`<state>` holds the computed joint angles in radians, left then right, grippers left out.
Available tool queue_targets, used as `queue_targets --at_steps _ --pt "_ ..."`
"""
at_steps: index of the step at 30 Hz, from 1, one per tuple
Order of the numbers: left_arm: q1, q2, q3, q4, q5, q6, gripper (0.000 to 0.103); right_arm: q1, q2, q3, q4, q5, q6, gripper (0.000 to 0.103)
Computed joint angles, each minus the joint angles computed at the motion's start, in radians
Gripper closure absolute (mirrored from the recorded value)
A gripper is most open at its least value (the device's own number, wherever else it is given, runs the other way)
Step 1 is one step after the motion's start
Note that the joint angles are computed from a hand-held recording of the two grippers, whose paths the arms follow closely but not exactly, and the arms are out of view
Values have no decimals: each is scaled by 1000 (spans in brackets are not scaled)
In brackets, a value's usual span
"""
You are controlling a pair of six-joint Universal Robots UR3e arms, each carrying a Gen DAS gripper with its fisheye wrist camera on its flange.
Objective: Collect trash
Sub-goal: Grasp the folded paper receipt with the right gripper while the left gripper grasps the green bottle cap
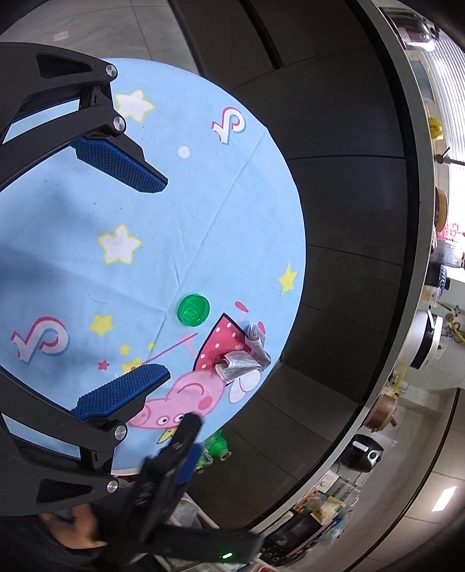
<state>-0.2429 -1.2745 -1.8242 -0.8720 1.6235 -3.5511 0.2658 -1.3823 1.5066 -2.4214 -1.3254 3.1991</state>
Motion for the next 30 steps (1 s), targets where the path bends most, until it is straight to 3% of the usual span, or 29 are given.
queue_targets --at_steps 4,13,15,16,22,30 --pt "5 -42 0 33 -31 52 17 21 157 -181 65 -8 -2 34" --pt "12 -166 52 63 -76 128 26 38 378 -437 128 -45 47 52" --pt "2 -205 84 62 -69 134 26 25 397 -451 140 -34 48 76" --pt "-3 -230 103 63 -67 140 26 16 394 -436 135 -21 48 96" --pt "-42 -390 242 45 -28 153 31 -49 242 -185 12 45 31 97" --pt "-81 -554 382 -16 59 146 42 -114 56 57 -28 103 -12 96"
